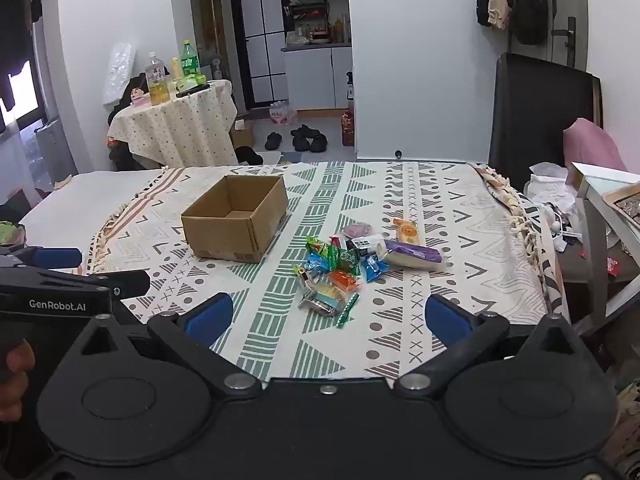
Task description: Organize snacks
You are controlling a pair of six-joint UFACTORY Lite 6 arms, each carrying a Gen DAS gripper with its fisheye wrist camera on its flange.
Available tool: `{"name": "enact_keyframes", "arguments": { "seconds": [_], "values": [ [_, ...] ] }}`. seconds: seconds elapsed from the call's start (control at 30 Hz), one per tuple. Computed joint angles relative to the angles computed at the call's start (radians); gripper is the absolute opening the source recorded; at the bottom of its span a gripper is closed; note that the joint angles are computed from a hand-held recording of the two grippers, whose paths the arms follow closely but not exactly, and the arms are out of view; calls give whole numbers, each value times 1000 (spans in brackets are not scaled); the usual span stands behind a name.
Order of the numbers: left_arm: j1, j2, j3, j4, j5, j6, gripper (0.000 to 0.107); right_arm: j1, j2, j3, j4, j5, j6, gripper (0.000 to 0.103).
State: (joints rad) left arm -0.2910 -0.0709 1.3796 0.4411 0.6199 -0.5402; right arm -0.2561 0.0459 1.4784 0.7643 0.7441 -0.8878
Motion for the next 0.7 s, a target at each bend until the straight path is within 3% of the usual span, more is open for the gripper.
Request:
{"name": "enact_keyframes", "arguments": {
  "seconds": [0.17,0.5,0.7],
  "values": [
    [-14,-18,-17,69,-3,-80,103,-2,-1,1,-4,3,1,103],
    [63,-23,3,-128,-21,81,103,-6,-6,-5,-12,8,2,103],
    [74,-29,4,-162,-29,107,103,-9,-7,-2,-34,-1,33,103]
  ]
}}
